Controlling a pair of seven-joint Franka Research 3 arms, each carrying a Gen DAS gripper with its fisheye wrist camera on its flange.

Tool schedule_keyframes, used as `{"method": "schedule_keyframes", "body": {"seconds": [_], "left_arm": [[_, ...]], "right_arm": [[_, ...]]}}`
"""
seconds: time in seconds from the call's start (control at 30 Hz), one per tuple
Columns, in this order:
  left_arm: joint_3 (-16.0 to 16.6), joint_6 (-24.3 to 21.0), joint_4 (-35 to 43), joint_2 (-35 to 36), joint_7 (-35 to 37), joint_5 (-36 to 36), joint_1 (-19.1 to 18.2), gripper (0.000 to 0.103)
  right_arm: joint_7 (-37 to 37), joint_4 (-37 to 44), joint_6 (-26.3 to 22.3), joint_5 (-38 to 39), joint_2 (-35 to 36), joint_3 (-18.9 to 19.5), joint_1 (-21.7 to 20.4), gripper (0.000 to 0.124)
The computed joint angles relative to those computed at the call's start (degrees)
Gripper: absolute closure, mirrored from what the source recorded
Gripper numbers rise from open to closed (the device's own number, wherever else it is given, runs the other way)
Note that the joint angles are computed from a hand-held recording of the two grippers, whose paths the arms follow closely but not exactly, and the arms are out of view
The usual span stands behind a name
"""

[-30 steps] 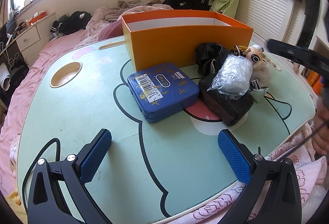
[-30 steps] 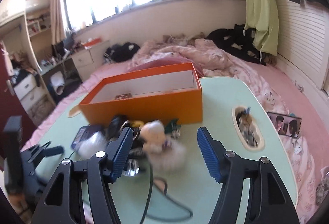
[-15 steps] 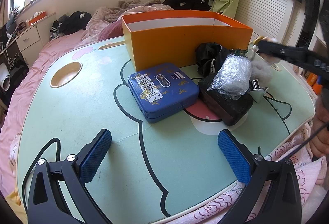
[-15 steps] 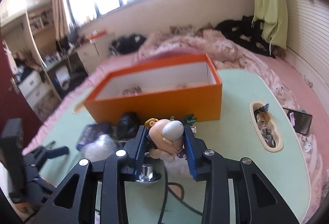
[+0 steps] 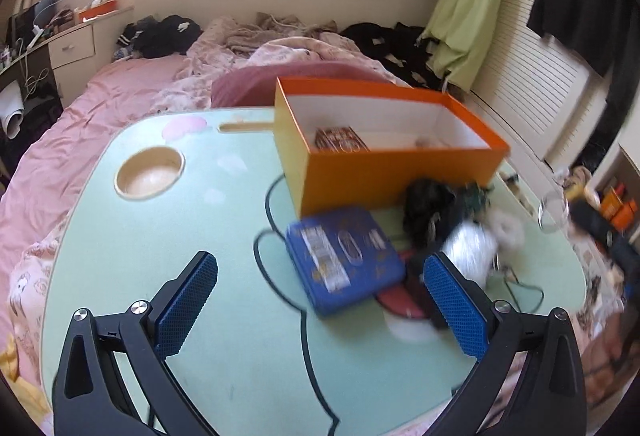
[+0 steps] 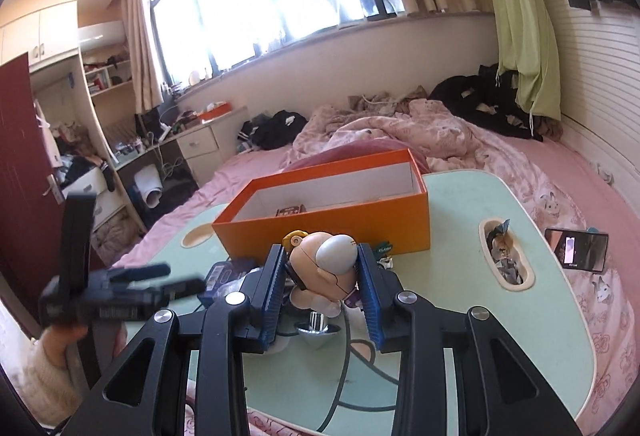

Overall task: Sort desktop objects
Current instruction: 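Grasp the figurine keychain on the table with the right tool, then grasp the blue tin with the left tool while the right tool holds the keychain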

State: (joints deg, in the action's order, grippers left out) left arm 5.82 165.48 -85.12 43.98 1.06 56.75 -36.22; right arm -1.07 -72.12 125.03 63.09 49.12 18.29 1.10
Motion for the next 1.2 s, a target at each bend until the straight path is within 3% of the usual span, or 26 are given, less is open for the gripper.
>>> {"method": "schedule_keyframes", "body": {"seconds": [0.1, 0.23, 0.4, 0.57, 0.7, 0.83, 0.93, 1.03, 1.1, 1.2], "left_arm": [[-3.07, -3.64, 3.11, 2.03, 6.59, -3.89, 2.09, 0.004], [-6.99, -7.74, 8.77, 6.29, 16.67, -10.47, 4.11, 0.018], [-4.21, -2.38, 6.26, 5.51, 15.14, -12.19, 2.42, 0.040], [-2.23, -0.15, 3.18, 3.86, 14.96, -11.83, 0.78, 0.040], [-3.63, 1.56, 3.38, 4.52, 16.79, -13.84, 2.05, 0.037], [-5.74, -2.92, 8.00, 6.75, 21.71, -17.73, 2.83, 0.034], [-5.51, -7.39, 11.86, 8.62, 23.78, -19.17, 2.20, 0.020], [-8.91, -8.99, 14.83, 10.82, 28.72, -22.95, 4.59, 0.020], [-4.91, -13.46, 17.41, 11.99, 31.34, -22.71, 0.86, 0.020], [-4.85, -12.94, 14.94, 10.26, 29.66, -18.63, 0.45, 0.031]], "right_arm": [[0.73, 0.52, -0.07, -0.58, 0.42, -0.26, 0.24, 0.090], [2.06, 1.59, -0.25, -1.34, 1.23, -0.35, 0.35, 0.090], [2.49, 1.71, -0.10, -1.62, 1.52, -0.15, 0.10, 0.090], [2.91, 2.17, -0.38, -2.02, 1.83, -0.03, 0.00, 0.090], [3.07, 2.22, -0.35, -2.28, 1.89, -0.03, 0.06, 0.090], [3.14, 2.21, -0.23, -2.21, 1.97, 0.11, -0.04, 0.090], [2.98, 1.66, 0.05, -2.03, 1.77, 0.17, -0.11, 0.090], [2.87, 1.46, 0.03, -2.10, 1.66, 0.12, -0.10, 0.090], [2.68, 1.05, 0.27, -2.22, 1.50, -0.01, -0.01, 0.090], [3.26, 1.25, 0.62, -2.65, 1.69, -0.27, 0.33, 0.090]]}}
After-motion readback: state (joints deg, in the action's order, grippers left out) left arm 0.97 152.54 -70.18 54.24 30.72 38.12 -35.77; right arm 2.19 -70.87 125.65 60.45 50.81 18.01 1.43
